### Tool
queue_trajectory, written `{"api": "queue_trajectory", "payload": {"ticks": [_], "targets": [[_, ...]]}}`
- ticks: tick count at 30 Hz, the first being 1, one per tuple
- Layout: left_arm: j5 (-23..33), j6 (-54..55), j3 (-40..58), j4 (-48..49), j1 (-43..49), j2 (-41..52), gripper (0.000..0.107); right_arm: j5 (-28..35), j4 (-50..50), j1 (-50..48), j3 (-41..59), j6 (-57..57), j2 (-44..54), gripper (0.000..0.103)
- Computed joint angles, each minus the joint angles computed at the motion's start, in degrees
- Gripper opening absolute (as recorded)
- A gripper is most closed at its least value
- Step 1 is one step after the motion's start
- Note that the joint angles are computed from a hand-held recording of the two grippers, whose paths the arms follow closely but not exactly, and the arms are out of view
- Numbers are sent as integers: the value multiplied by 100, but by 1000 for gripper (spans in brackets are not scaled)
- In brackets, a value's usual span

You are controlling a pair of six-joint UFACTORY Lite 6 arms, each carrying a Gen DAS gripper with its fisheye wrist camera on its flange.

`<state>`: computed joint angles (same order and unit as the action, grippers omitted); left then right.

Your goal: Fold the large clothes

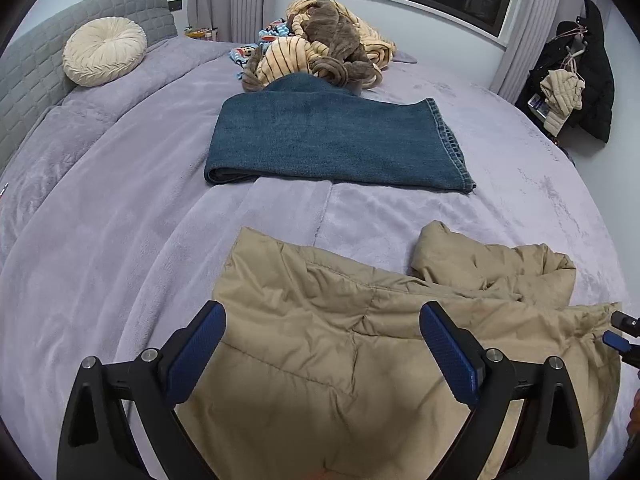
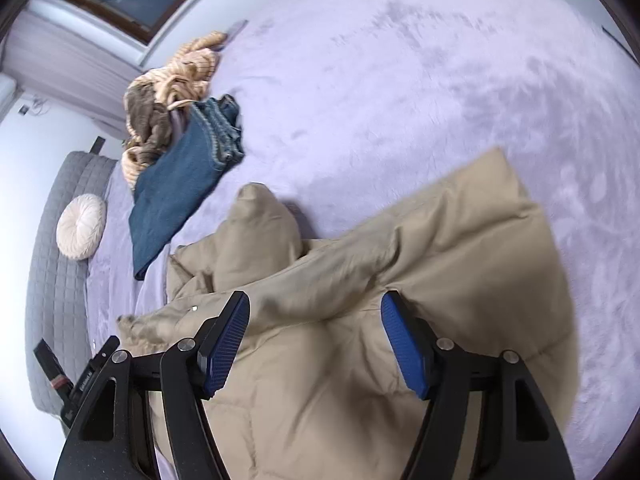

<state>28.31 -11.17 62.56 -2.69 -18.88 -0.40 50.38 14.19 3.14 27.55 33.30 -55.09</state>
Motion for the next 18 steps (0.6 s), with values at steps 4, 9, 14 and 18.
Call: {"api": "queue_trajectory", "payload": {"ticks": [4,9,14,18], "targets": [[139,1218,-162,-1366,-113,-93,60,-105,-935,1658,257,1529,144,14],[-210,692,-327,-986,-1198,358,46,-1155,-1680,3235,262,2527,1496,9],[-751,-923,-13,474,-1607,1281,47,-2118,-2231,3364,122,2891,2677,3],[-673,-878,729,450,-1403,2097,47,-2715,-1529,2508,91,1608,3257,0]]}}
